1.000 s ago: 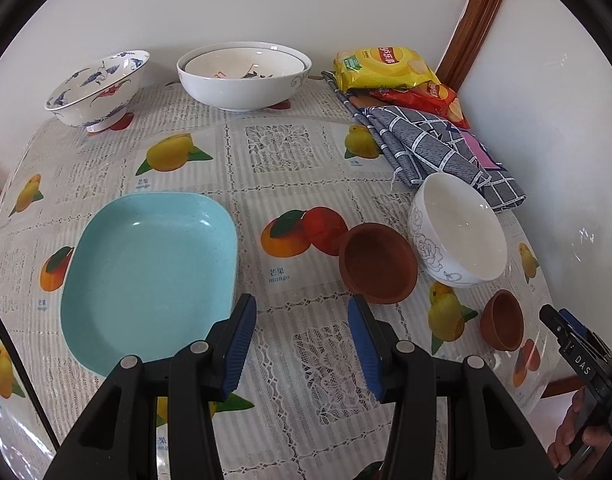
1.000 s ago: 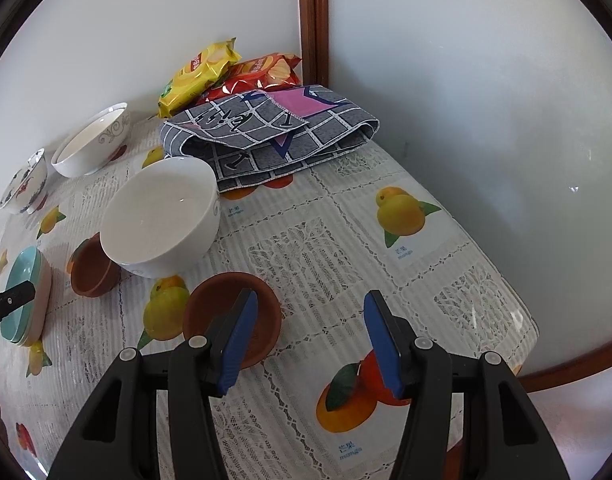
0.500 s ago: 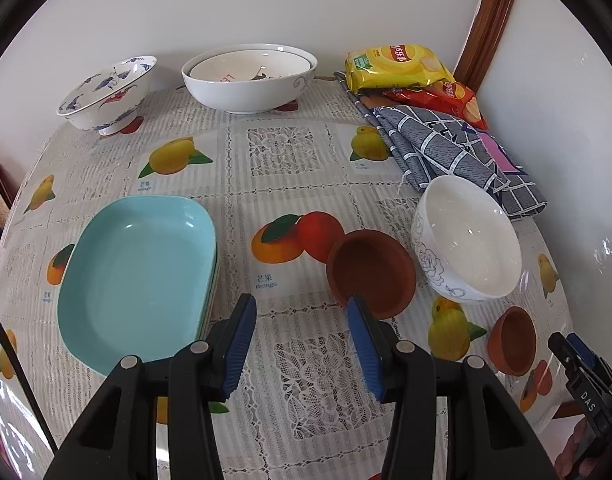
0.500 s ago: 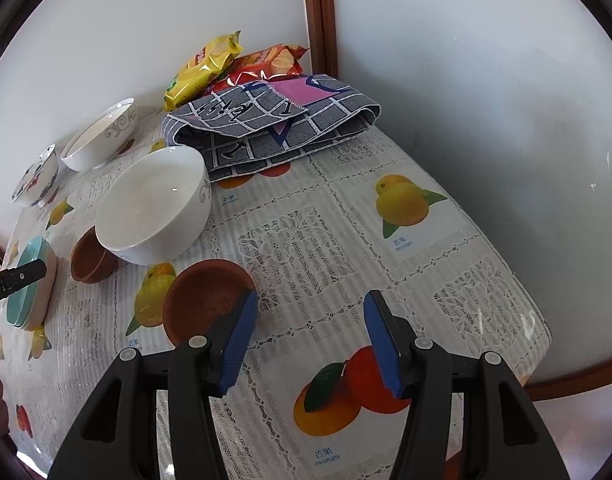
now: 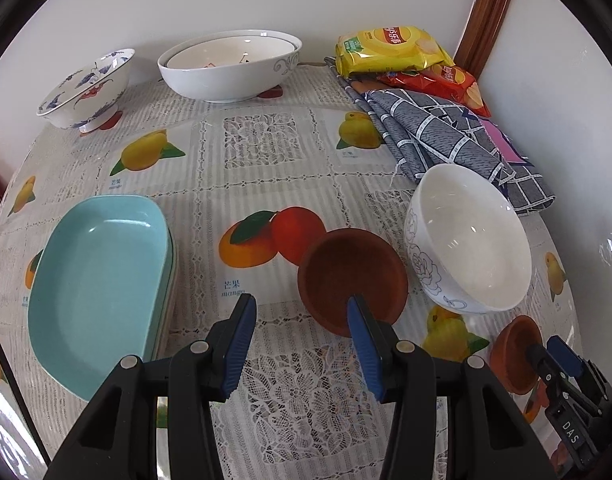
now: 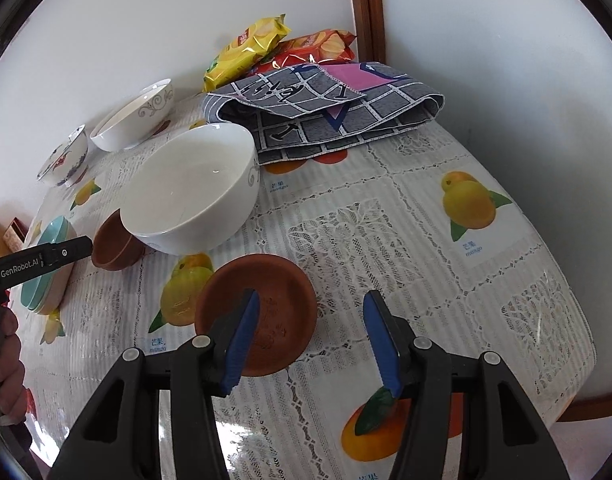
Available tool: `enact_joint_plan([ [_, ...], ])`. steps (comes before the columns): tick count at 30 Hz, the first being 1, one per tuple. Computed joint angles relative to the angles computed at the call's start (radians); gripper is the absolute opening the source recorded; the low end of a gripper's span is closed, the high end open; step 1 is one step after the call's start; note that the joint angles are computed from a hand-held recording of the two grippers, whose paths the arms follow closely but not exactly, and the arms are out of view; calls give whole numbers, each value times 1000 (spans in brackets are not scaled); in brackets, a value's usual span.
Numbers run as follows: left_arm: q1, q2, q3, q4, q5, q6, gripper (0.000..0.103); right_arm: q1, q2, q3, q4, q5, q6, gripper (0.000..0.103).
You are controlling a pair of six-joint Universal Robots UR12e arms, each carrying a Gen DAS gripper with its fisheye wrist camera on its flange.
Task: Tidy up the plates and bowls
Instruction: 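Reach the left gripper to the larger brown bowl rim while the right gripper reaches the small one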
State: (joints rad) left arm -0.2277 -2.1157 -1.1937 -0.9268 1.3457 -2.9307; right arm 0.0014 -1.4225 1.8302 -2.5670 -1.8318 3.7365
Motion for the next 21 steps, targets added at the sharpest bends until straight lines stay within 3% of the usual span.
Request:
enact_joint_plan([
  [3, -2, -10, 11, -16, -5, -4, 45, -5, 2, 5, -2, 14, -4, 51],
  [7, -8, -20, 18, -10, 10, -13, 45, -18, 9, 11, -6, 58, -5, 35],
  [9, -8, -27, 27, -20, 10, -26, 45, -21, 16, 9, 1, 71, -10, 35],
  [15, -13, -44, 41, -39, 20, -32, 45, -5, 29, 2, -7, 15, -69, 35],
  [21, -15, -49, 40, -39, 15, -29, 45, -18, 24, 13, -27, 49, -70, 37],
])
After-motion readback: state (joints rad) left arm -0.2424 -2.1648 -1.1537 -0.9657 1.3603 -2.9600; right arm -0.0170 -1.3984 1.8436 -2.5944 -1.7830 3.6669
